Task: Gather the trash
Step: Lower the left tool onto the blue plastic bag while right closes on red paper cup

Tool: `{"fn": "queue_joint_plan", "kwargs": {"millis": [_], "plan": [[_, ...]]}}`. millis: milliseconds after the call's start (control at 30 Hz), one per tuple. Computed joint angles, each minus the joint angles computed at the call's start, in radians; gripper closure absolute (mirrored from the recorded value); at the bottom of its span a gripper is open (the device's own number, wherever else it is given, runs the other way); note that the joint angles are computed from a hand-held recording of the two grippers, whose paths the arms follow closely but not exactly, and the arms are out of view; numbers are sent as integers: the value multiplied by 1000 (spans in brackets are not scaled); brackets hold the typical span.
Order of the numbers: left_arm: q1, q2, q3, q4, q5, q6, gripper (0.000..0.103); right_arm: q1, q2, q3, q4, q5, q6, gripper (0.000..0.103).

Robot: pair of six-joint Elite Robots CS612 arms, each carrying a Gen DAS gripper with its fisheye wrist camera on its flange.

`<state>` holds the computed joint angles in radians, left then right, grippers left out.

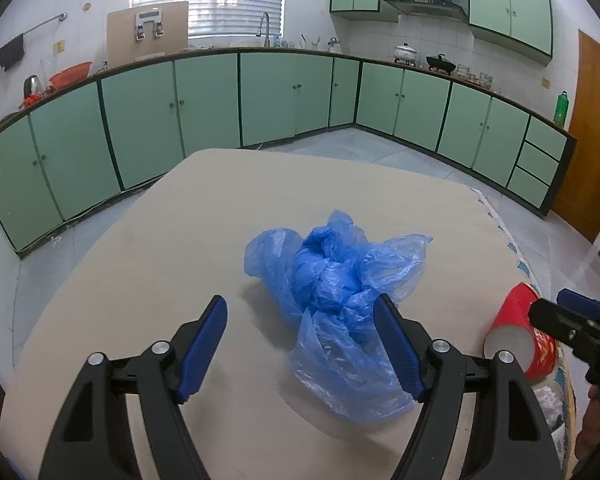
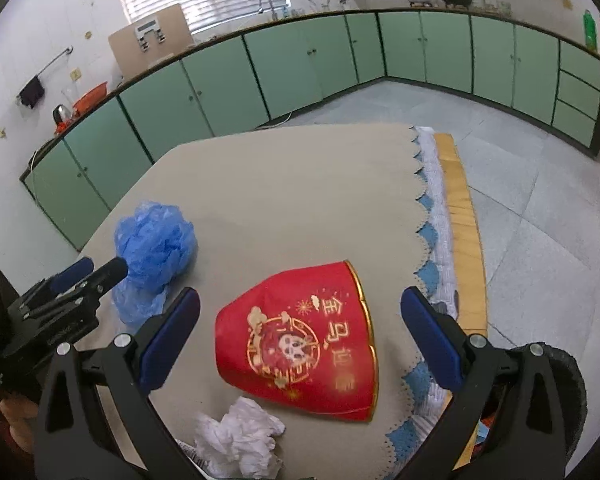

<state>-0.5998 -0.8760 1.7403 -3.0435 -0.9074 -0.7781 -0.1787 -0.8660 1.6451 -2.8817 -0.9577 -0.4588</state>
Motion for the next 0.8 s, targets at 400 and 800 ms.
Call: {"fn": "queue_joint_plan", "kwargs": {"millis": [400,800], "plan": [[12,14,-22,10,-40,13,27,19,24,-51,148,-86,-41,17],[32,51,-90,57,-122,42,17,9,4,1,11,-99,-46,24]]}}
